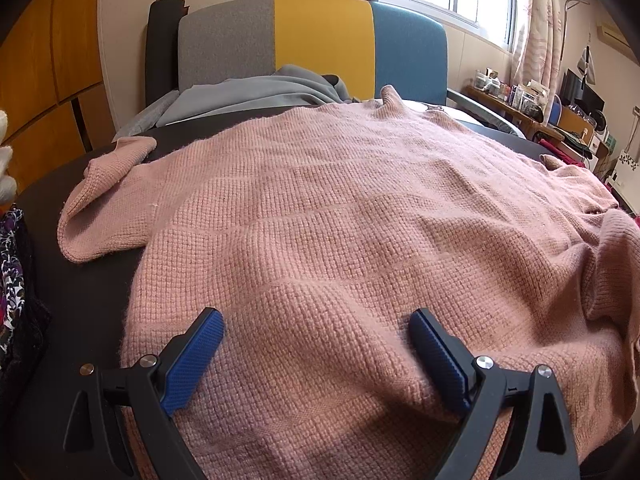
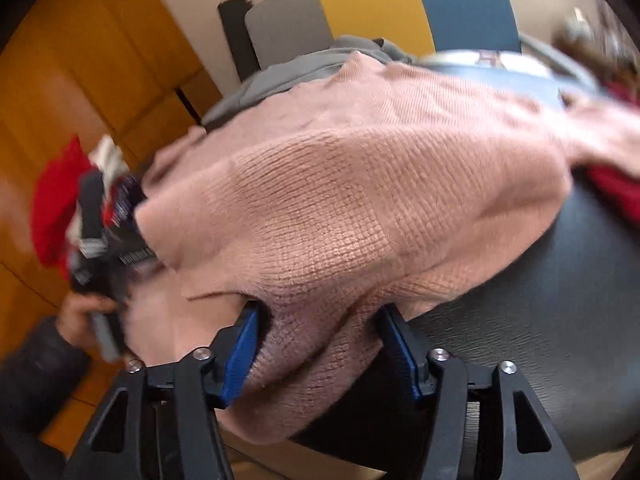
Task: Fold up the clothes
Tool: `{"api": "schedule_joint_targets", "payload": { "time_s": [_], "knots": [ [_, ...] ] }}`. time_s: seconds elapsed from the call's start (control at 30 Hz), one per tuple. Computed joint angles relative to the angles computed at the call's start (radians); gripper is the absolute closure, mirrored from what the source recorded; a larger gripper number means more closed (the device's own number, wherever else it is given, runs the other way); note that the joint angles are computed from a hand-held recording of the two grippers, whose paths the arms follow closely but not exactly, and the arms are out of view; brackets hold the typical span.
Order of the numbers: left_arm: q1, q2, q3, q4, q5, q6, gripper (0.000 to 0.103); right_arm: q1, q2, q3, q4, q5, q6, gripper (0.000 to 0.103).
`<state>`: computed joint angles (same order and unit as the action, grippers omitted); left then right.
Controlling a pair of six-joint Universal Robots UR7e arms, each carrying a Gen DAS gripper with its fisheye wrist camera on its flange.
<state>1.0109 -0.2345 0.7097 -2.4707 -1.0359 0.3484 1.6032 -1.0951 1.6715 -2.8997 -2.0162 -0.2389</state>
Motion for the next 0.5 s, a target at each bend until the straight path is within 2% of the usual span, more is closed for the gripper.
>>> {"api": "schedule_joint_targets", "payload": {
  "time_s": [0.07, 0.13, 0.23, 0.37, 0.43, 0.47, 0.5],
  "knots": [
    [0.0, -0.002, 0.005, -0.003, -0.001, -0.001, 0.006, 0.017, -0.009, 0.014, -0.016, -0.066, -0.04, 0.044],
    [-0.001, -0.007, 0.015, -0.011, -0.001, -0.003, 0.006, 0.031, -0.023, 0.035, -0.052, -0.098, -0.063, 0.044],
    [-0.001, -0.01, 0.021, -0.015, -0.001, -0.003, 0.006, 0.034, -0.053, 0.074, -0.091, -0.076, -0.109, 0.044],
    [0.0, -0.009, 0.018, -0.012, -0.003, -0.002, 0.006, 0.023, -0.018, 0.046, -0.072, -0.03, -0.113, 0.047],
    [0.0, -0.011, 0.02, -0.013, -0.003, -0.003, 0.006, 0.021, 0.034, -0.007, -0.005, -0.076, -0.087, 0.046],
    [0.0, -0.011, 0.021, -0.014, -0.003, -0.004, 0.006, 0.024, 0.037, -0.003, -0.021, -0.076, -0.097, 0.046],
    [0.0, -0.011, 0.022, -0.015, -0.004, -0.003, 0.006, 0.028, 0.036, -0.009, -0.007, -0.071, -0.094, 0.052]
  ]
}}
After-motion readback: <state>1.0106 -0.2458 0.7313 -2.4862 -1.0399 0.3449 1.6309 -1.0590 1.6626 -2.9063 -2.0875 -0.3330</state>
